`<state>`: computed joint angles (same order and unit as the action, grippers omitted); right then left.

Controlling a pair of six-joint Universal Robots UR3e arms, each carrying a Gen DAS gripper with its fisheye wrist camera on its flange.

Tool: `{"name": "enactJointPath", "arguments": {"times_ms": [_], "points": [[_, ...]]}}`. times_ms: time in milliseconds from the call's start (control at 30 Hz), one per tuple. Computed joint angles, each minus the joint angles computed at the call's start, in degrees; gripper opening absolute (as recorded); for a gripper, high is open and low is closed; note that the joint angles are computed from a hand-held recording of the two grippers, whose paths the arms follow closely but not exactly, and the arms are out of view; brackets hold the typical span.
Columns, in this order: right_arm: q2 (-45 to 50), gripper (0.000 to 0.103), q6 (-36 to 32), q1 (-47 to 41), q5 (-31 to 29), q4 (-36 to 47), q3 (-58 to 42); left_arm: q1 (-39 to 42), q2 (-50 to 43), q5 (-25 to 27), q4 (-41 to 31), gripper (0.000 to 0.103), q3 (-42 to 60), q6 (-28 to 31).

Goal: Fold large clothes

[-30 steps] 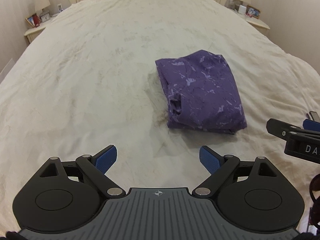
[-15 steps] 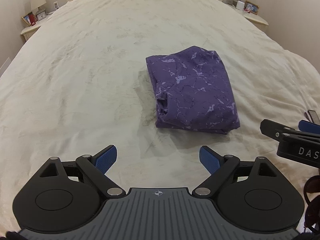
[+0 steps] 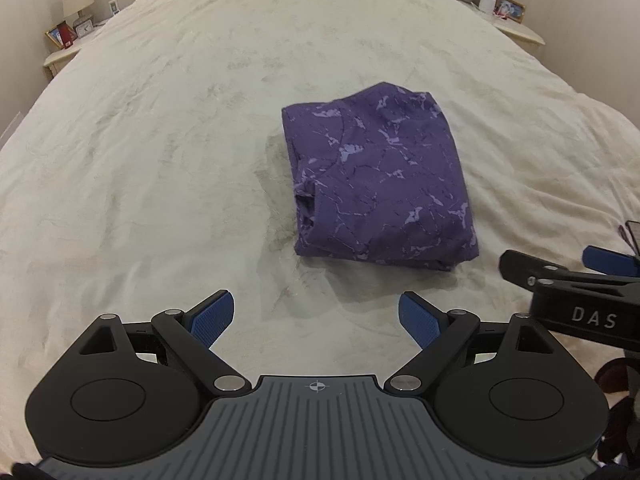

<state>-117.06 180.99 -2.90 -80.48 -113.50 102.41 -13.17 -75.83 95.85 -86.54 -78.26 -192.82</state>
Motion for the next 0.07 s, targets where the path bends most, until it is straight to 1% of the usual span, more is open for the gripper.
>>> {"name": "enactJointPath", "arguments": {"times_ms": [67], "points": [[0.2, 0.102, -0.7, -0.5, 0.7, -0.1, 0.6, -0.3, -0.9, 0.1, 0.0, 0.089, 0.1, -0.5]]}}
